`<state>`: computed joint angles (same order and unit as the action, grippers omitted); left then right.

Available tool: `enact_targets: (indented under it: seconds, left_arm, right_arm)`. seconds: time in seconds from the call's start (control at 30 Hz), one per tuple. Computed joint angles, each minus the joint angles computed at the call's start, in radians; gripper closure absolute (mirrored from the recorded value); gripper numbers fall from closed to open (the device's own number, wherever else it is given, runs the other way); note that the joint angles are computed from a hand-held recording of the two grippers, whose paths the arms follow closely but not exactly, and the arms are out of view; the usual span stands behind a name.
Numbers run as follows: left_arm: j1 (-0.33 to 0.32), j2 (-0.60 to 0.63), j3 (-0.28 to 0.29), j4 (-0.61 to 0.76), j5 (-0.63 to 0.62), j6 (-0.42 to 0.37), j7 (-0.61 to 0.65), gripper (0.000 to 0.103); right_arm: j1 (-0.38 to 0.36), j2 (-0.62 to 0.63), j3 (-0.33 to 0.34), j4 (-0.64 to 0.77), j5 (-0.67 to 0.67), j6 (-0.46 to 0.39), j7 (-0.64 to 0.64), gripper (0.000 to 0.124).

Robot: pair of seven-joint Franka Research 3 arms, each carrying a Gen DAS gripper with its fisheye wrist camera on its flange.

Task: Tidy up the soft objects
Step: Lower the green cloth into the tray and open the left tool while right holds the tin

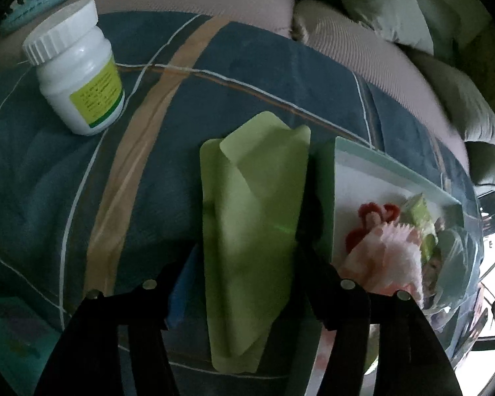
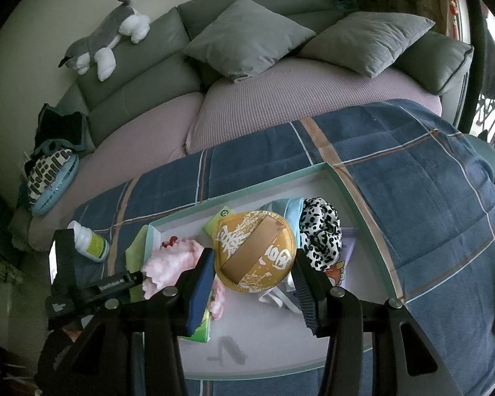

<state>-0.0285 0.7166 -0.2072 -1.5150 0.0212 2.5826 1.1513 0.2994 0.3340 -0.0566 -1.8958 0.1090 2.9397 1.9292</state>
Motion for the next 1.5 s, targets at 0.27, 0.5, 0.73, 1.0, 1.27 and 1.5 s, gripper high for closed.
enact_targets:
  seconds: [0.27,0.5,0.73,1.0,1.27,1.5]
  left_arm:
    - [-0.019,-0.004,0.001,0.01,0.04,-0.051,0.029,0.086]
    - [0.064,-0.02,-0.077,-0.049,-0.092,0.034,0.101,0.096]
    - [0.218,-0.079,-0.237,-0.175,-0.312,0.241,0.275,0.096]
    - [0.363,-0.165,-0.467,-0.258,-0.388,0.424,0.526,0.096]
    - [0.279,-0.185,-0.439,-0.224,-0.389,0.304,0.614,0.096]
    - [0.159,-0.195,-0.339,-0.22,-0.417,0.211,0.63,0.096]
  right_arm:
    - [0.001,-0.001,-0.001,-0.001,0.003,0.002,-0.001,0.074]
    - [0.001,0.0,0.0,0.0,0.004,0.0,-0.002,0.074]
    - [0.004,-0.001,-0.004,-0.004,0.003,0.01,0.001,0.074]
    - [0.076,-0.064,-0.088,-0.073,-0.084,0.106,0.084,0.074]
    - [0.135,-0.121,-0.18,-0.129,-0.281,0.104,0.265,0.074]
    - [0.034,-0.123,-0.059,-0.144,-0.242,0.048,0.217,0.074]
